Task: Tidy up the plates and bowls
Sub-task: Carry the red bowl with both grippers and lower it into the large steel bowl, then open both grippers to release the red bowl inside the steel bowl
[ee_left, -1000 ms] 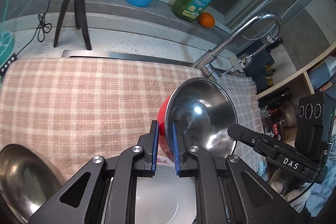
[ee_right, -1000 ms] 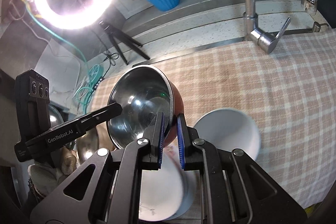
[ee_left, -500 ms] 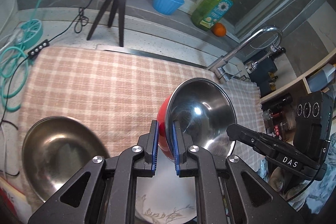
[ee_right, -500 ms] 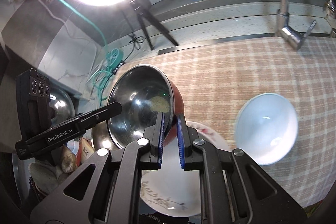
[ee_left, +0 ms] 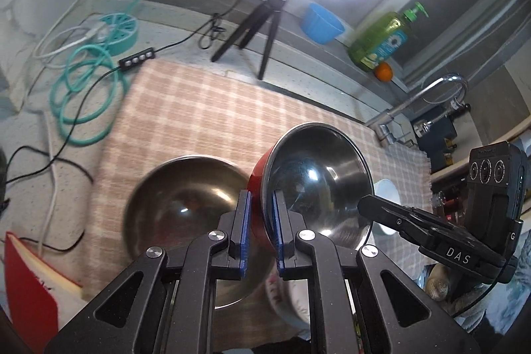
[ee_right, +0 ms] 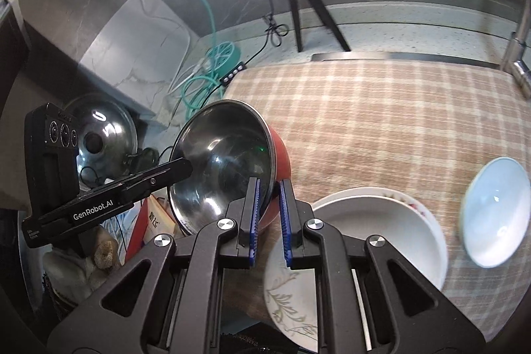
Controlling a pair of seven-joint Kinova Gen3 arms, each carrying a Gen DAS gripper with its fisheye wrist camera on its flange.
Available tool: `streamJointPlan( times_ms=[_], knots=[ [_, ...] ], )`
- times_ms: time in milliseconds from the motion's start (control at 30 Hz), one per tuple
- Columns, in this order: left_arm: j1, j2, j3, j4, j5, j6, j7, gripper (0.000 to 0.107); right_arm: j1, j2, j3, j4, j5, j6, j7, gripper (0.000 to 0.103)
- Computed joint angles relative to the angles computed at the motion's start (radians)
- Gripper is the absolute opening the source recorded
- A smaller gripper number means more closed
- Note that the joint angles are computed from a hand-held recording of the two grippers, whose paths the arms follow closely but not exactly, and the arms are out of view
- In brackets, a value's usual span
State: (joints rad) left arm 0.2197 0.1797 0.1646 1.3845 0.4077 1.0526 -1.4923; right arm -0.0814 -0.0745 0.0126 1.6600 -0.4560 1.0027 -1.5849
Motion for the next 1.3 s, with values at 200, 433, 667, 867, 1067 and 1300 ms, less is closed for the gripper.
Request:
streamJointPlan(
  times_ms=[200, 433, 667, 867, 1067, 1300],
  knots=[
    [-0.032, -0.032, -0.024, 0.058, -0.005, 0.002, 0.002, 0.011, -0.035, 0.06, -0.038, -0.021, 0.003, -0.001, -0.014, 0.012],
    [-0.036, -0.035, -0.032, 0.099, -0.047, -0.012, 0.02, 0.011, -0.059, 0.124, -0.066, -0.043, 0.043, 0.008, -0.043, 0.012],
    [-0.034, -0.018, -0.032, 0.125, -0.074, -0.021, 0.032, 0.011, -0.077, 0.16, -0.084, -0.055, 0.083, 0.013, -0.067, 0.012],
    [-0.029, -0.013, -0.03, 0.133, -0.098, -0.024, 0.041, 0.01, -0.09, 0.189, -0.09, -0.083, 0.122, 0.034, -0.088, 0.012],
    [-0.011, -0.001, -0.028, 0.108, -0.15, -0.004, 0.057, 0.011, -0.123, 0.208, -0.103, -0.107, 0.188, 0.04, -0.125, 0.014],
    [-0.01, 0.009, -0.026, 0.093, -0.155, 0.013, 0.043, 0.011, -0.111, 0.219, -0.099, -0.121, 0.169, 0.056, -0.13, 0.023]
  ],
)
